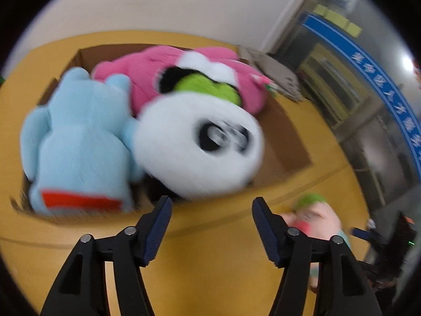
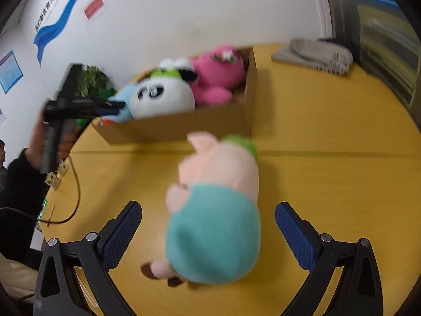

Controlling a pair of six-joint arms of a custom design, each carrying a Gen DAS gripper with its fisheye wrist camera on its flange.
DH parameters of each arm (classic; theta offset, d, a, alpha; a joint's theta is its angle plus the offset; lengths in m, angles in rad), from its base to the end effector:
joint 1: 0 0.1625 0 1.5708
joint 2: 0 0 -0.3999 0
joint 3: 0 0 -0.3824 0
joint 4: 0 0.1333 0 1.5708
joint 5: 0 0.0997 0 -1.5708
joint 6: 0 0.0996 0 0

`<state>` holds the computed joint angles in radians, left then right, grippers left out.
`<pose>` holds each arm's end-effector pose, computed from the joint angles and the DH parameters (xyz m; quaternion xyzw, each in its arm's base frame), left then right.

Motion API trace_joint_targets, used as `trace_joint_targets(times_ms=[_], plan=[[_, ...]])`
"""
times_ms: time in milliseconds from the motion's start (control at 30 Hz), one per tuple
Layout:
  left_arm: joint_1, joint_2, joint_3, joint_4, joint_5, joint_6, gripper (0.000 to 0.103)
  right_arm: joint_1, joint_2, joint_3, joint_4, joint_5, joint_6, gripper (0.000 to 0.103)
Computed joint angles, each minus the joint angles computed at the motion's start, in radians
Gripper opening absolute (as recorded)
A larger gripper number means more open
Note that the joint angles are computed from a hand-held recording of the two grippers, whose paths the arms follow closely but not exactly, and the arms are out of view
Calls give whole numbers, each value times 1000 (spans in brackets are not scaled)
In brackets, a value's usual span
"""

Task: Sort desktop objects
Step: 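Close the right gripper on the pig plush's teal body while the left gripper grips its head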

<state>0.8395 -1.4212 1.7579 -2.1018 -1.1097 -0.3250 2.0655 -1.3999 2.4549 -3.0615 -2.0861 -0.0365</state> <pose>-0.2255 -0.5173 0.3633 0.1738 0.9535 -0.1962 0.1489 0.2562 -0.2976 0.1874 0.1947 -0.9255 0.2600 0.1948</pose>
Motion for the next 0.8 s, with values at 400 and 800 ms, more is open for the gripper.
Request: trace_joint_targets(times_ms=[400, 800], plan=[[-52, 39, 164, -99, -176, -81, 64, 280, 478, -82, -190, -462, -177, 85], [-13, 17, 210, -86, -192, -76, 67, 317, 306, -14, -187, -291, -166, 93]])
